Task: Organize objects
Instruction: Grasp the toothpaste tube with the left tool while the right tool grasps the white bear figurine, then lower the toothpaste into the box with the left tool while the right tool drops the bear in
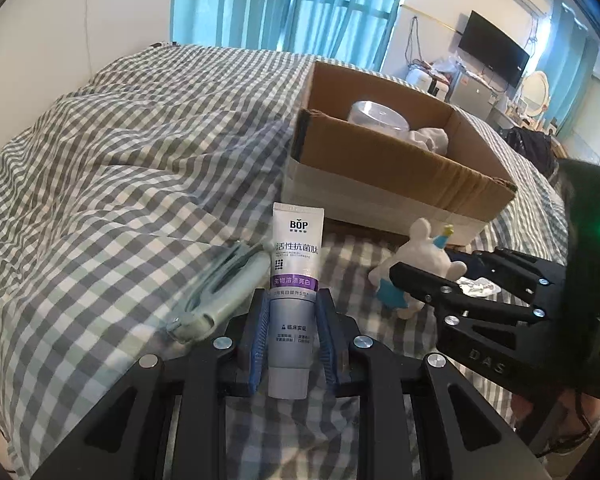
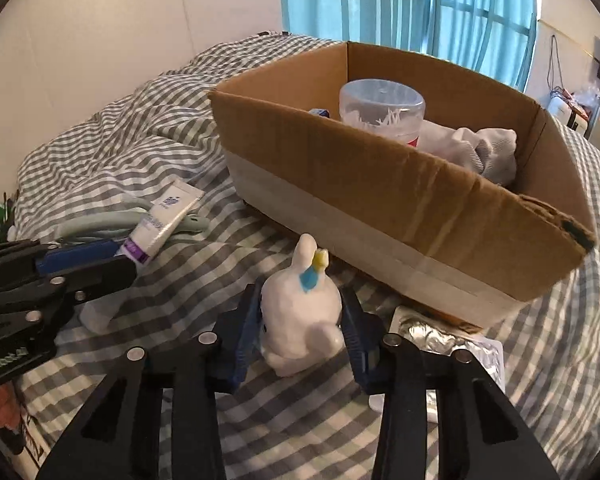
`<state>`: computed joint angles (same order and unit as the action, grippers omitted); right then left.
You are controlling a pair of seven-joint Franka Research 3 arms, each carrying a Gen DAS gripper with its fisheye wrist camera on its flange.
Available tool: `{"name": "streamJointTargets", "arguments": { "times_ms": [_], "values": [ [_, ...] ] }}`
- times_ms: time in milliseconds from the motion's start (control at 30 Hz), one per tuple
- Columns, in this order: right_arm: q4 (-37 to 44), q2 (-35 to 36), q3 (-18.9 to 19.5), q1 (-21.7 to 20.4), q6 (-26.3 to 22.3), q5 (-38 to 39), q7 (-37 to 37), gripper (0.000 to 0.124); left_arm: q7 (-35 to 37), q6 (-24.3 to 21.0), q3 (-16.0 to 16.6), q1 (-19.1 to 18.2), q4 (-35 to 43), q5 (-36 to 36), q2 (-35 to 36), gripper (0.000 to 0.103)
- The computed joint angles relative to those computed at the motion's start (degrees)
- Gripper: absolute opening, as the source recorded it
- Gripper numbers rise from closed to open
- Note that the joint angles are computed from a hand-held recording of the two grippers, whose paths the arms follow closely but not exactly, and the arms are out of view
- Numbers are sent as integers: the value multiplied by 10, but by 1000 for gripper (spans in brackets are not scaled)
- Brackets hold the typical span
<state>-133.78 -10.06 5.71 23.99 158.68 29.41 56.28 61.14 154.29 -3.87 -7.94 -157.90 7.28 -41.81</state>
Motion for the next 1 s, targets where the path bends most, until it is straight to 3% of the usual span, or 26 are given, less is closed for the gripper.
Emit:
{"name": "streamJointTargets", "arguments": {
  "times_ms": [533, 1000],
  "values": [
    [-84, -165, -15, -31, 3, -44, 35, 39, -40, -31, -52, -28, 32, 39, -54, 24],
    [-70, -248, -12, -60, 1, -101, 95, 39, -63, -36, -77, -8, 123, 101, -31, 24]
  ]
}}
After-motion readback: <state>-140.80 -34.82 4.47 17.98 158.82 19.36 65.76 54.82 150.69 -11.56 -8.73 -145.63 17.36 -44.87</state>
